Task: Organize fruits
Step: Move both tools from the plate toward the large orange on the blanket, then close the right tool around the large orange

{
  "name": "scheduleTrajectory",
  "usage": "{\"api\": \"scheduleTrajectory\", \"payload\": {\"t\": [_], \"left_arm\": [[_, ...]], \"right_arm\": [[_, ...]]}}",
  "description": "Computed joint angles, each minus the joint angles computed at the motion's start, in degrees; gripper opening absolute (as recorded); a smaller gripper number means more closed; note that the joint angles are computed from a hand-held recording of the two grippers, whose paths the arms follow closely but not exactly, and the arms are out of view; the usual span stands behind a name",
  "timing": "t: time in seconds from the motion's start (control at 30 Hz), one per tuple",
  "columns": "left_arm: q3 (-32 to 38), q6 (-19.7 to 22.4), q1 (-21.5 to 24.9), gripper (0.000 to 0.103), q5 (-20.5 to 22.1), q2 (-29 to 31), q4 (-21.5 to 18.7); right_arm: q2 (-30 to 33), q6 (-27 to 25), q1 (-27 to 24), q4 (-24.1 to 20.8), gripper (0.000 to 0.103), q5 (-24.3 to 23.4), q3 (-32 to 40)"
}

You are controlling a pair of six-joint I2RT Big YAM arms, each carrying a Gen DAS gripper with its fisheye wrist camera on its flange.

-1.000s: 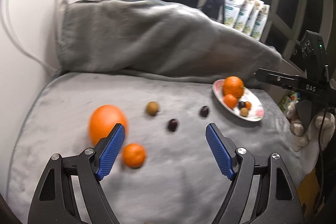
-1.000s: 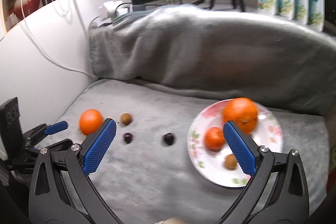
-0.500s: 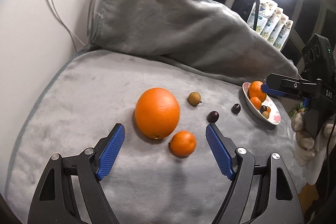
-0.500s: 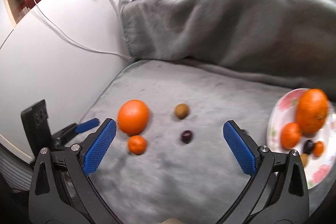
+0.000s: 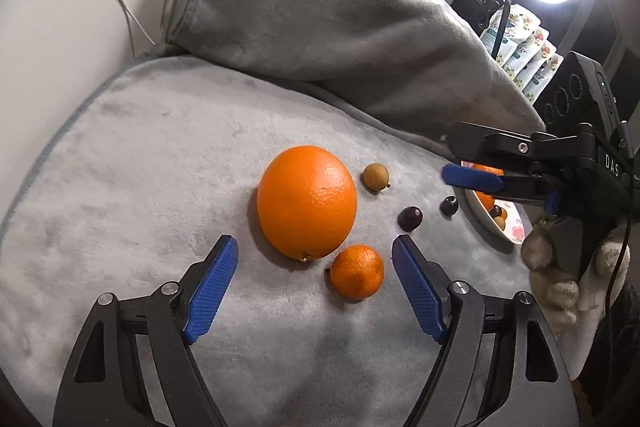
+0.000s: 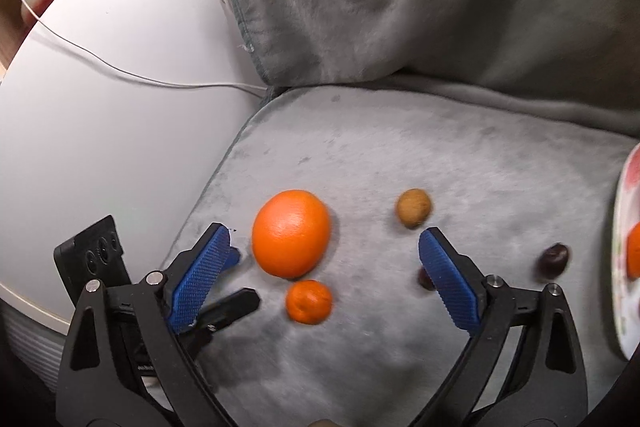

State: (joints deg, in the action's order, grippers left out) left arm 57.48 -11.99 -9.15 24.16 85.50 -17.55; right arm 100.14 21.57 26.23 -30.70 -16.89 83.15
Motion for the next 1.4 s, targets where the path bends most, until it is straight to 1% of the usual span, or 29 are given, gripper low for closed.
{"api": "scheduleTrajectory", "payload": {"t": [0.07, 0.13, 0.23, 0.47, 0.57, 0.73, 0.9, 1.07, 1.23, 1.4], "left_arm": [[0.55, -0.19, 0.18, 0.079, 0.94, 0.6, -0.35], [1.11, -0.31, 0.3, 0.078, 1.66, 1.15, -0.83], [1.74, -0.59, 0.47, 0.077, 2.42, 1.86, -0.98], [2.77, -0.94, 0.52, 0.075, 3.04, 3.09, -1.39], [3.34, -0.85, 0.54, 0.074, 3.07, 3.71, -1.85], [3.78, -1.09, 0.76, 0.068, 3.61, 4.69, -1.77], [4.6, -1.67, 0.94, 0.057, 4.38, 5.92, -2.22], [4.73, -1.42, -0.01, 0.057, 2.36, 5.88, -1.64], [3.57, -0.75, -1.04, 0.057, -0.15, 4.8, 0.27], [2.62, -0.25, -1.46, 0.057, -1.52, 3.31, 1.4]], "right_arm": [[1.17, 0.06, 0.38, -0.72, 0.089, -0.67, 1.24], [2.63, -0.19, 0.87, -1.88, 0.087, -1.21, 2.87], [4.14, 0.55, 1.19, -2.15, 0.087, -1.87, 4.2], [7.77, 3.91, 0.86, -2.67, 0.067, -5.62, 7.01], [8.9, 4.31, 1.14, -3.01, 0.064, -6.45, 7.93], [10.14, 3.94, 1.69, -4.15, 0.062, -6.88, 9.37], [10.23, 3.69, 1.68, -4.25, 0.062, -7.2, 9.62], [10.02, 3.22, 1.88, -3.81, 0.061, -6.49, 9.35], [9.09, 2.31, 2.05, -2.91, 0.06, -6.34, 8.43], [7.5, 1.64, 2.2, -1.66, 0.06, -6.28, 7.05]]}}
